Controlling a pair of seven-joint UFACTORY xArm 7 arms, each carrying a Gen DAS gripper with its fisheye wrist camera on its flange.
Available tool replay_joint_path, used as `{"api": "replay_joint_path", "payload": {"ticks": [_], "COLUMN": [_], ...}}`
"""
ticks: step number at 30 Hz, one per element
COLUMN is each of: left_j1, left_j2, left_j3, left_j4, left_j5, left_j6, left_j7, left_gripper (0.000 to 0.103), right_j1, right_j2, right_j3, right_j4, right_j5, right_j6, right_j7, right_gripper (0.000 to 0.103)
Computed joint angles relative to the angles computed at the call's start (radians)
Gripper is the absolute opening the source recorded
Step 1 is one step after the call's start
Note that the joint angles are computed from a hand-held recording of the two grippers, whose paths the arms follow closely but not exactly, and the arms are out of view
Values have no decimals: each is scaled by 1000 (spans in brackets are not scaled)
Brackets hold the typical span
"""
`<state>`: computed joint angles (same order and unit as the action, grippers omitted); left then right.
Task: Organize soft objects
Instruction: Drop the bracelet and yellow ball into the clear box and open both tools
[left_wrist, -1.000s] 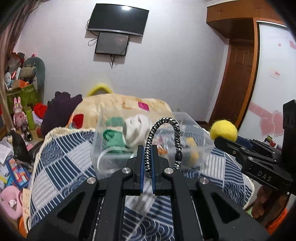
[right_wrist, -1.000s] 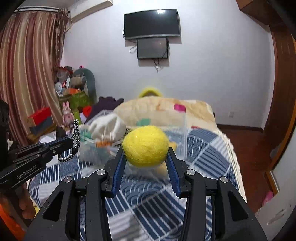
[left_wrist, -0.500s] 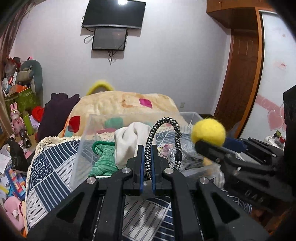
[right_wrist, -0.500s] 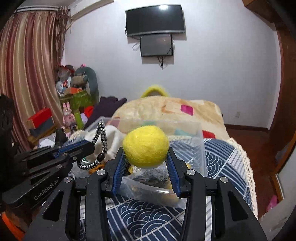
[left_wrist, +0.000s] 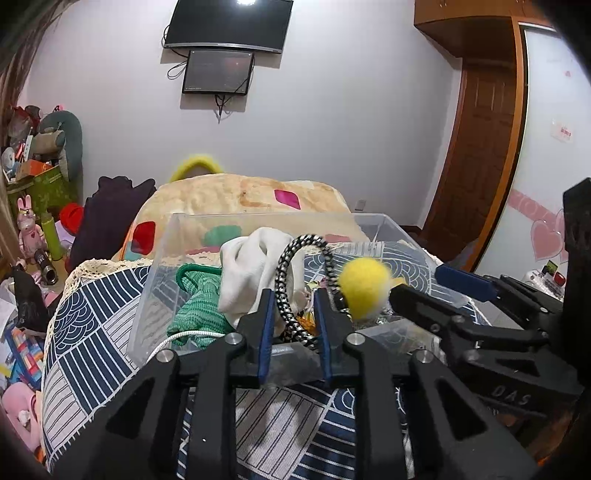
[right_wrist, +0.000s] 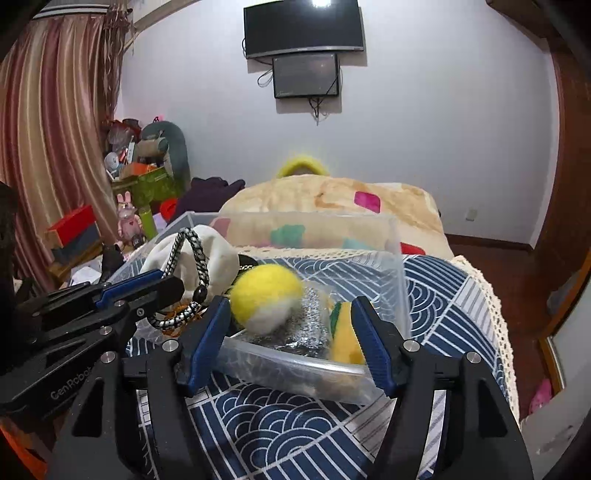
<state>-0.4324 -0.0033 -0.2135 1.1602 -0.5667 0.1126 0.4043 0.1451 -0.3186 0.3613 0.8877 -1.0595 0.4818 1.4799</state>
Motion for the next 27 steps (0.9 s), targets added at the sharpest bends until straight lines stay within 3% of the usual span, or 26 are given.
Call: {"api": "replay_joint_path", "payload": {"ticks": [4,12,23,27], "left_j1": [-6,-63,-274,-311], "left_j2": [-29,-121,-295,-340], "left_j3": [5,52,217,245], "left_j4": [-18,-84,-252,-297], "left_j5": [-16,-53,-30,12], "left_j6": [-18,-59,-182,-234], "left_j7": [11,61,59,32], "left_gripper": [31,34,60,77], "right_j1": [-3,-45,-127,-180], "right_j2": [-52,-128,-275,-324], "right_j3": [9,60,158,196], "right_j4": [-28,-56,-98,-118], "right_j5": [-7,3,-15,-6], "right_j6": [-3,-4,-25,-76], "right_j7": [14,15,76,103], "right_gripper": [65,65,79,83]}}
